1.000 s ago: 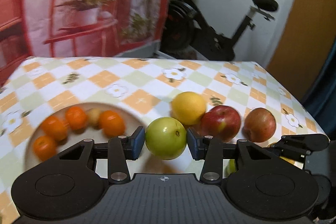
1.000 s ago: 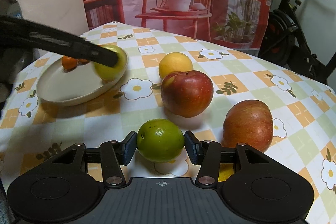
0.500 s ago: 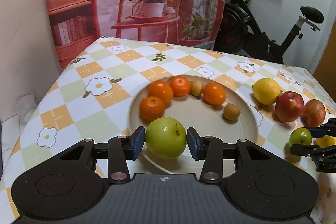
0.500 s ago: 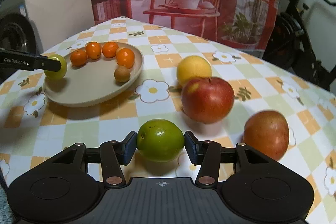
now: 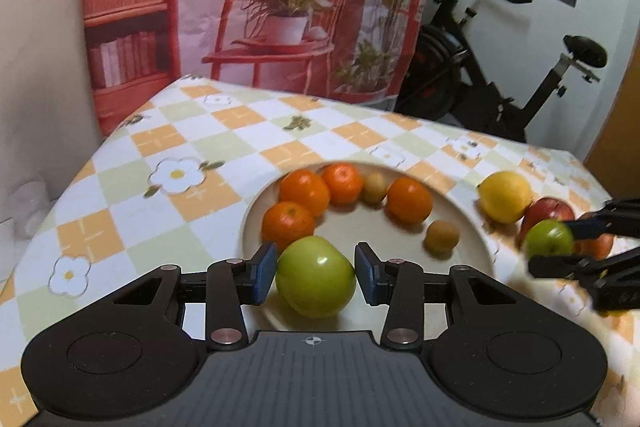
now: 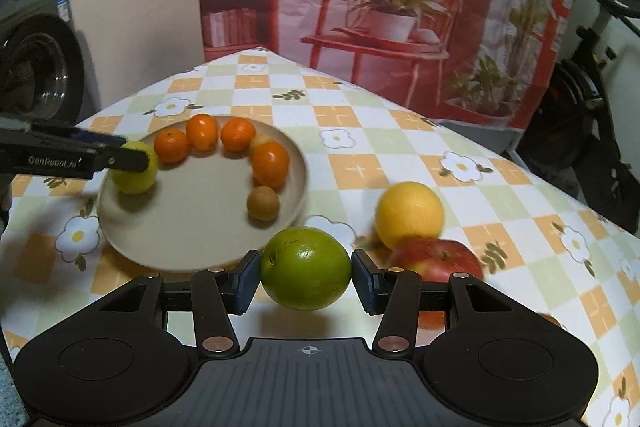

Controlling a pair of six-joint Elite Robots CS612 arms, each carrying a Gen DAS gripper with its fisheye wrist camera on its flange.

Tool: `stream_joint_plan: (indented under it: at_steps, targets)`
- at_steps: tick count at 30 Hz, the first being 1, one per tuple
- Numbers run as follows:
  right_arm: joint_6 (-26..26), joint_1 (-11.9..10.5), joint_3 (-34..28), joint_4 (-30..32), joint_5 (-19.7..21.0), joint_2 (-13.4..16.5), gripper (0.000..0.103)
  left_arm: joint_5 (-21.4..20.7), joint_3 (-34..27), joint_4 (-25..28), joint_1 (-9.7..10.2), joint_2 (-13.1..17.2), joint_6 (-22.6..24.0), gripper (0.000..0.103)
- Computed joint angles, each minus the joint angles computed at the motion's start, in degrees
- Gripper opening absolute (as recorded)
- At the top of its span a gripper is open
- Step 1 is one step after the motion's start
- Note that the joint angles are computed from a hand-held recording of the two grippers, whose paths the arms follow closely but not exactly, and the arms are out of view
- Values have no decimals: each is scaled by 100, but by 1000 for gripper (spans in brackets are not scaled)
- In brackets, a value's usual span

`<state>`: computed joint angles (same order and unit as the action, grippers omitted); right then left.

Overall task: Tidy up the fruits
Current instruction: 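Carry the yellow-green apple over the plate with the left tool while the right tool lifts the green apple, then open the left tool on the plate while the right tool lowers the green apple onto it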

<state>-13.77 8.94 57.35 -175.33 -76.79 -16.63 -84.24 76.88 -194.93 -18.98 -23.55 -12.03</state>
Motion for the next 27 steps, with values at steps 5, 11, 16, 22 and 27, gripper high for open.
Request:
stream_joint_plan:
  at_steps: [5,11,16,22,27]
  targets:
    - [-119,28,-186,212,145,61,46,-219,-221,-10,39,92,25,44]
    - [-247,38,-378,340,216,132,46,-529,-623,226,98,272,120,26]
    - [-367,55,-528,460,276,203,46,-545,-960,475,103,421,160,26]
    - [-334,53,-617,467,347,268,46,-568,-1397,906,115,586,28,26]
    - [-343,44,-638,428,434,273,45,-600,-1344,626,156,550,-197,28]
